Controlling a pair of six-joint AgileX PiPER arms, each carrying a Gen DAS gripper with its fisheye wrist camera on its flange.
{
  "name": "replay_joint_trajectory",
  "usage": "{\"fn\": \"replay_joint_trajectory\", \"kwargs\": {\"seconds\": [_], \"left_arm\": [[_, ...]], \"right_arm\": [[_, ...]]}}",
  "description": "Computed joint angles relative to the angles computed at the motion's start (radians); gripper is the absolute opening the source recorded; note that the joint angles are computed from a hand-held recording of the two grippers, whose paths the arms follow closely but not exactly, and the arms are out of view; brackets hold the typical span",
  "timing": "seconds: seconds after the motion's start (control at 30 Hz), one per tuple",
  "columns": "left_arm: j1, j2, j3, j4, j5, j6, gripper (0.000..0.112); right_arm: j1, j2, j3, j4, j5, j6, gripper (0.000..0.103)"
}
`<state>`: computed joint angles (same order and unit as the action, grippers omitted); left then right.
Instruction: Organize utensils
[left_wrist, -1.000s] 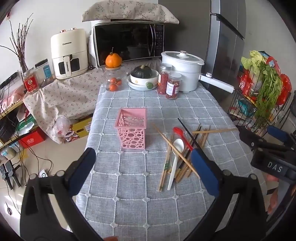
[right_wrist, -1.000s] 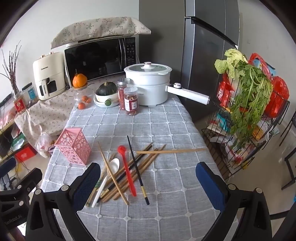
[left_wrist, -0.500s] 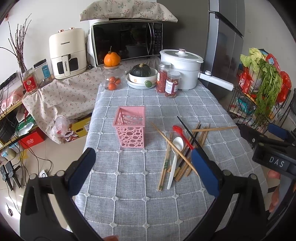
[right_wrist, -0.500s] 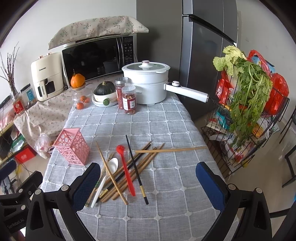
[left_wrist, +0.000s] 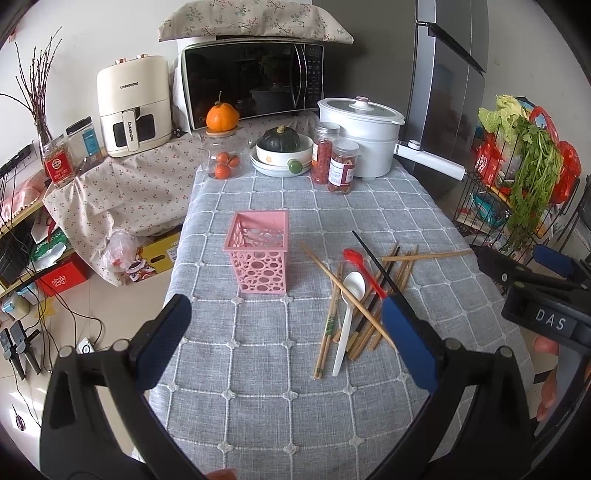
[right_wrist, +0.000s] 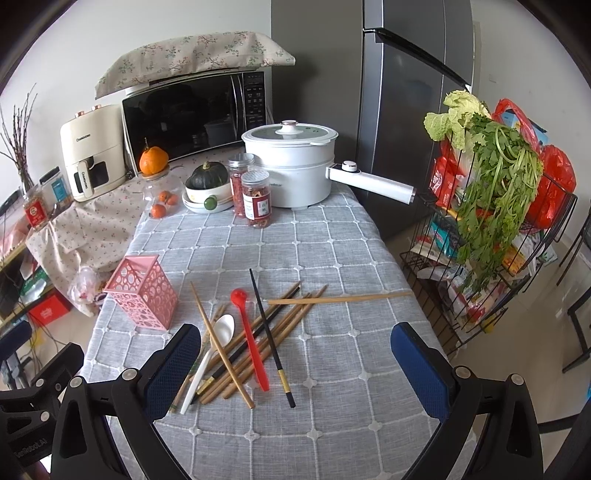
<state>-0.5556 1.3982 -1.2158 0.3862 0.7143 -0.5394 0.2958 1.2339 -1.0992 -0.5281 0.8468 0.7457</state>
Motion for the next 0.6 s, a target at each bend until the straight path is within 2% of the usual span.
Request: {"fn": "replay_joint_trajectory", "kwargs": {"seconds": [0.6], "left_arm": [[-0.016,0.004,0.005,0.019,0.000,-0.026,0.102]], "right_arm": [[0.000,0.003,0.000,0.003,0.000,0.002,0.103]]}}
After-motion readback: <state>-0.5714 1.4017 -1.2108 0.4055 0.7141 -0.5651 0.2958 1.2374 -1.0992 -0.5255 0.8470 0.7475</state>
